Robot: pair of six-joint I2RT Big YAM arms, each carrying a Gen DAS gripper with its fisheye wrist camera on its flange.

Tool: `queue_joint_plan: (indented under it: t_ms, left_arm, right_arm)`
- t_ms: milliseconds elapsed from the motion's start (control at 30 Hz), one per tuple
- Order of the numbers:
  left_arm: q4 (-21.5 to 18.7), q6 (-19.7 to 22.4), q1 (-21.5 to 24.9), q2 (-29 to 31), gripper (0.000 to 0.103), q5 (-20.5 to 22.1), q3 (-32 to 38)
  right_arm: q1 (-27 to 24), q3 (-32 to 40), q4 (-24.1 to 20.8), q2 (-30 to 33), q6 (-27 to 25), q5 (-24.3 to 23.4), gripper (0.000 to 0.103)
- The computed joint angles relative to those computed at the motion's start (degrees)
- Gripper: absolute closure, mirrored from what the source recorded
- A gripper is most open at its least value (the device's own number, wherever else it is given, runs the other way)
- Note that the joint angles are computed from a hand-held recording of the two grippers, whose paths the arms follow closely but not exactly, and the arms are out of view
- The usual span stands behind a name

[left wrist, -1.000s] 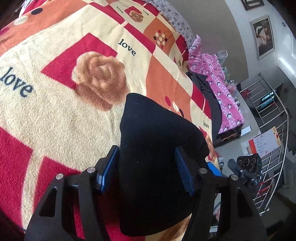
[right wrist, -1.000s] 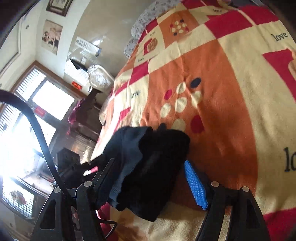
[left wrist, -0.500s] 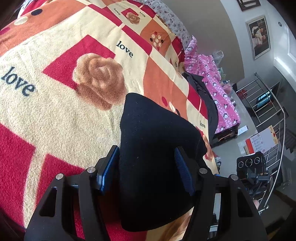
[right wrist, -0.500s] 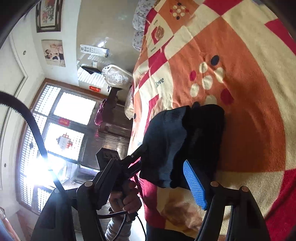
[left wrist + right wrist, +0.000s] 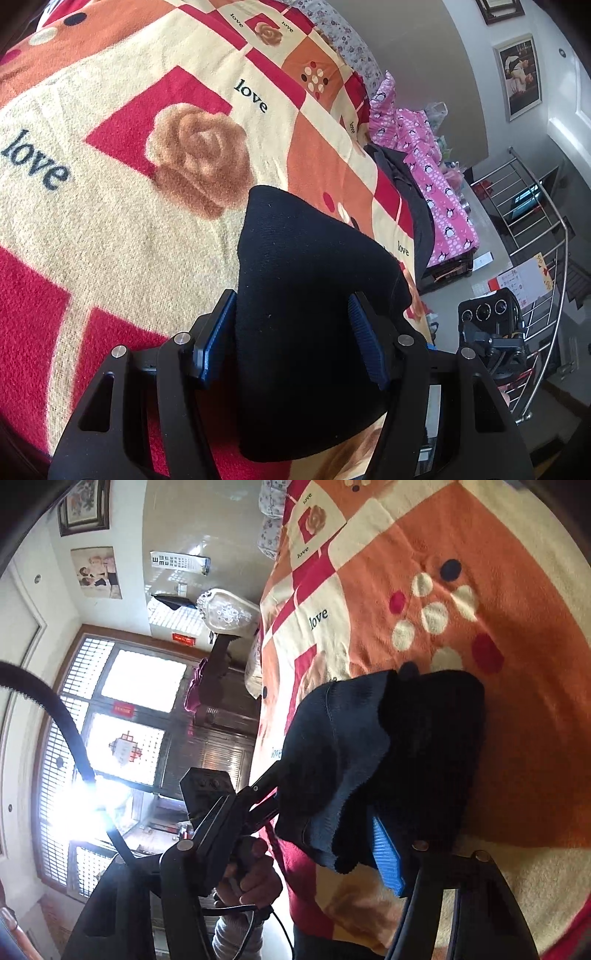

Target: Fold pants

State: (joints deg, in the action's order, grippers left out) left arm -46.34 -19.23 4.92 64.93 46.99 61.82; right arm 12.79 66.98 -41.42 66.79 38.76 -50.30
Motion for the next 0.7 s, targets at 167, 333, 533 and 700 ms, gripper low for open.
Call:
queue_joint_plan:
  t_ms: [167, 333, 533, 700]
  left_arm:
    - [-1.42, 0.85, 0.20, 0.29, 0.041, -0.07, 0.60]
    - [-1.90, 0.04, 0.71, 0.54, 0.041, 0.84, 0.92]
    - [-4.08, 0.18, 1.41, 0.66, 0.041, 1.24, 1.57]
    - [-5.20, 2.20, 2.07, -0.19, 0.041, 2.10, 1.36]
  right_arm:
    - [2.42, 4.07, -6.01, 3.88, -5.88, 4.89, 0.066]
    - [1.83, 4.99, -5.37, 2.79, -8.81, 3.90, 0.094]
    - [0.09, 7.44, -8.83, 0.94, -13.00, 6.23, 0.097]
    - [-3.77, 7.68, -13.25, -0.33, -17.07, 6.58, 0.101]
